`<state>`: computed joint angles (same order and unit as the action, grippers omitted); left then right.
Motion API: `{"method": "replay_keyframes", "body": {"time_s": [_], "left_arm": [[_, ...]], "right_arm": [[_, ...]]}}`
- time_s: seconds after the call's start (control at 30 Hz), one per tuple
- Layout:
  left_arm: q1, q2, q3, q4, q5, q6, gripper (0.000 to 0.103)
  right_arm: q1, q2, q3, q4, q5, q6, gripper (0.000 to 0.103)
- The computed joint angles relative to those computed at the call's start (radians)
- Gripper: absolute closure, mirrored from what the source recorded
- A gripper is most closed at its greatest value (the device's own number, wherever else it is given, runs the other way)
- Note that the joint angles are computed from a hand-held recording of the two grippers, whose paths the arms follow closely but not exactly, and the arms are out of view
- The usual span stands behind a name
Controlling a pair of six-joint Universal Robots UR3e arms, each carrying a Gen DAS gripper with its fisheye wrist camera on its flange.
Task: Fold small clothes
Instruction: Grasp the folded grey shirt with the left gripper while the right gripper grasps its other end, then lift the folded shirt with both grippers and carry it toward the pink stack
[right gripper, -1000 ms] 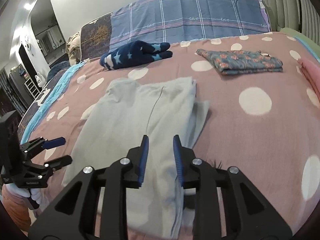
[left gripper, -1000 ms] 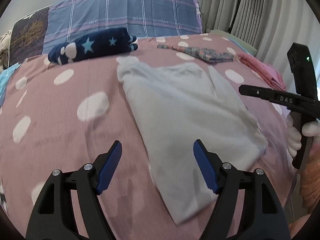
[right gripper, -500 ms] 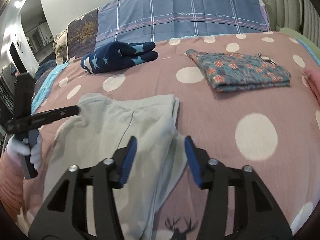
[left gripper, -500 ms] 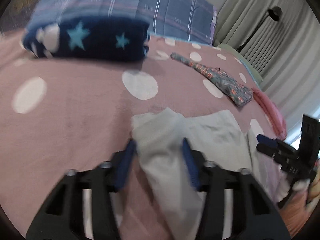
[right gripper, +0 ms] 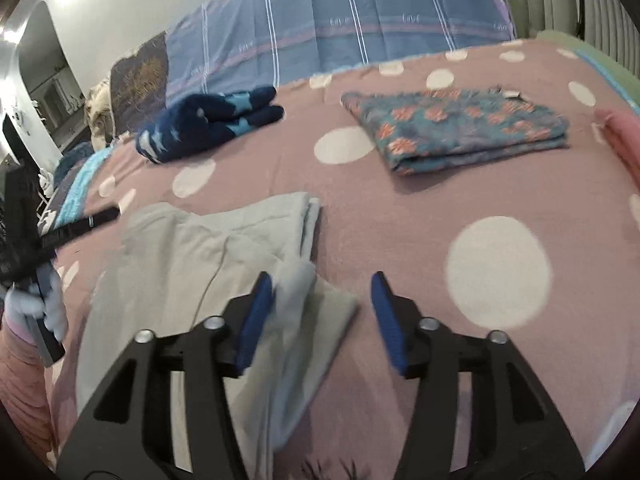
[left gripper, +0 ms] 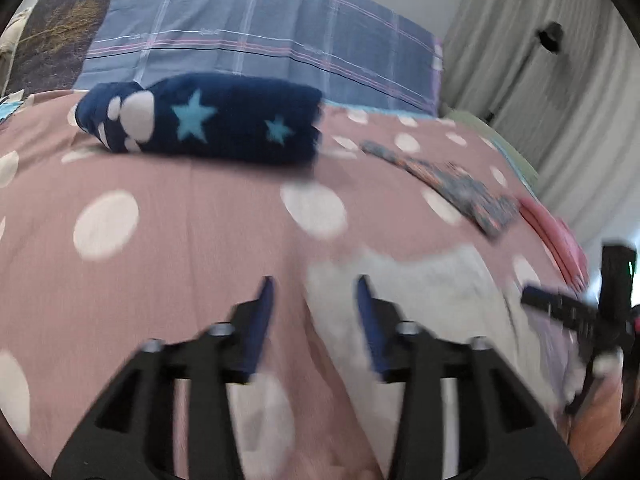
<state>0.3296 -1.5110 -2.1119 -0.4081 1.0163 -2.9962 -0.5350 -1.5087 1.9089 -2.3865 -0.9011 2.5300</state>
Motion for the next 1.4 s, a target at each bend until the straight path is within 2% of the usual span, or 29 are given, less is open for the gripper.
{"method": "replay_keyframes", "body": {"time_s": [0.07,0.1,0.13,0.2,0.27,0.4,0.5,0.57,0.73,0.83,1.07,1.27,1.4], "left_arm": [[0.045,0.131,-0.102,-0.121,-0.086,0.082,0.051],[0.065,0.18,-0.138,-0.185,-0.119,0.117,0.049],[0.087,0.241,-0.179,-0.263,-0.157,0.156,0.043],[0.126,0.344,-0.25,-0.417,-0.234,0.237,0.04],[0.116,0.359,-0.269,-0.484,-0.242,0.286,0.04],[0.086,0.271,-0.28,-0.36,-0.24,0.249,0.039],[0.044,0.157,-0.241,-0.246,-0.235,0.185,0.039],[0.008,0.07,-0.199,-0.173,-0.227,0.147,0.039],[-0.011,-0.019,-0.124,-0.172,-0.247,0.155,0.036],[0.008,-0.034,-0.119,-0.198,-0.297,0.202,0.025],[-0.082,-0.069,-0.102,-0.079,-0.204,0.179,0.014],[-0.103,-0.078,-0.094,-0.047,-0.168,0.164,0.016],[-0.15,-0.071,-0.092,0.014,-0.066,0.109,0.032]], "right_arm": [[-0.062,-0.06,0.011,0.14,0.045,-0.097,0.04],[-0.09,-0.079,0.008,0.22,0.061,-0.146,0.04],[-0.116,-0.091,0.0,0.308,0.075,-0.195,0.04],[-0.161,-0.084,-0.045,0.518,0.094,-0.292,0.04],[-0.182,-0.049,-0.093,0.679,0.095,-0.366,0.038],[-0.157,0.019,-0.143,0.758,0.118,-0.416,0.034],[-0.107,0.133,-0.267,0.856,0.162,-0.419,0.034],[-0.064,0.181,-0.313,0.838,0.165,-0.394,0.035],[0.026,0.243,-0.369,0.751,0.154,-0.368,0.04],[0.049,0.267,-0.372,0.699,0.164,-0.367,0.045],[0.047,0.302,-0.364,0.658,0.204,-0.365,0.056],[0.041,0.318,-0.376,0.689,0.221,-0.401,0.062],[0.043,0.312,-0.358,0.651,0.222,-0.373,0.069]]}}
